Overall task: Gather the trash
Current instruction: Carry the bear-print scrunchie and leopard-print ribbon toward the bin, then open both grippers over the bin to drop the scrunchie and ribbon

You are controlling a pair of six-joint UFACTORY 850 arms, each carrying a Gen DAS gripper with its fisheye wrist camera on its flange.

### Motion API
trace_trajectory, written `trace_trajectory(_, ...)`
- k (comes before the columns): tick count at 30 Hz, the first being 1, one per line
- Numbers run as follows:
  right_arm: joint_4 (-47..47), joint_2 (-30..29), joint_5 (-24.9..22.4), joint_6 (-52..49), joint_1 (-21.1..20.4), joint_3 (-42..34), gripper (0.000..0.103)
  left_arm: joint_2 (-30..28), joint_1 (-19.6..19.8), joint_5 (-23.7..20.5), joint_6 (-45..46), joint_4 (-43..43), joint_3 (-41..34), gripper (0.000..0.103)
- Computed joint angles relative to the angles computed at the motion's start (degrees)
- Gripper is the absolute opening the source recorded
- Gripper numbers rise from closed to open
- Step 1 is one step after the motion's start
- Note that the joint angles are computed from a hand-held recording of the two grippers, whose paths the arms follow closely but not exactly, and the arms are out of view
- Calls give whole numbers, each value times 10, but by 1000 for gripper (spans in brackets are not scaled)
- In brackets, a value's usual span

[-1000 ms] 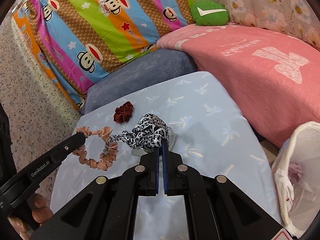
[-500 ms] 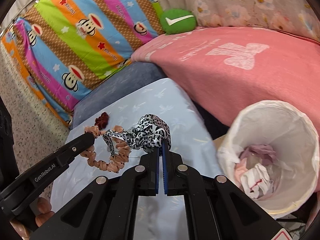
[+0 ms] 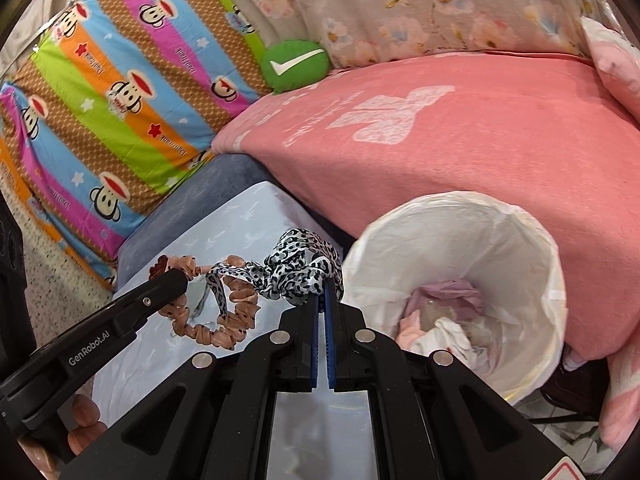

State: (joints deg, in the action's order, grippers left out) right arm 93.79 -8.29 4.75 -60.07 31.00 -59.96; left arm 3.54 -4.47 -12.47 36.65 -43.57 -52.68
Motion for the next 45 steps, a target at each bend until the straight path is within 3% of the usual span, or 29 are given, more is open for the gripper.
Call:
trace_trajectory(12,-137,37,-3,147,-45,51,3,-29,-53,-6,-27,35,-25,8)
trace_trajectory(19,-134,45,3,150,-54,61,10,-45,-70,-23,17,-16,-39,11)
trace_trajectory(24,-164,51,2,183,-60,66,14,-46,-83,-8,4,7,-37,29)
trace_trajectory(26,-172,53,4,190,-59,67,18,-46,-86,-1,-48,57,-38,52)
trace_trajectory(27,-172,54,5,190,-59,67,19,-45,-87,4,-68,75,-36,55)
trace_trajectory(40,-87,40,-2,90,-43,54,24,-32,-69,19,-111,109,-24,56)
trace_trajectory(45,23,26,-5,-31,-25,38,26,-22,-50,21,-86,81,-13,56)
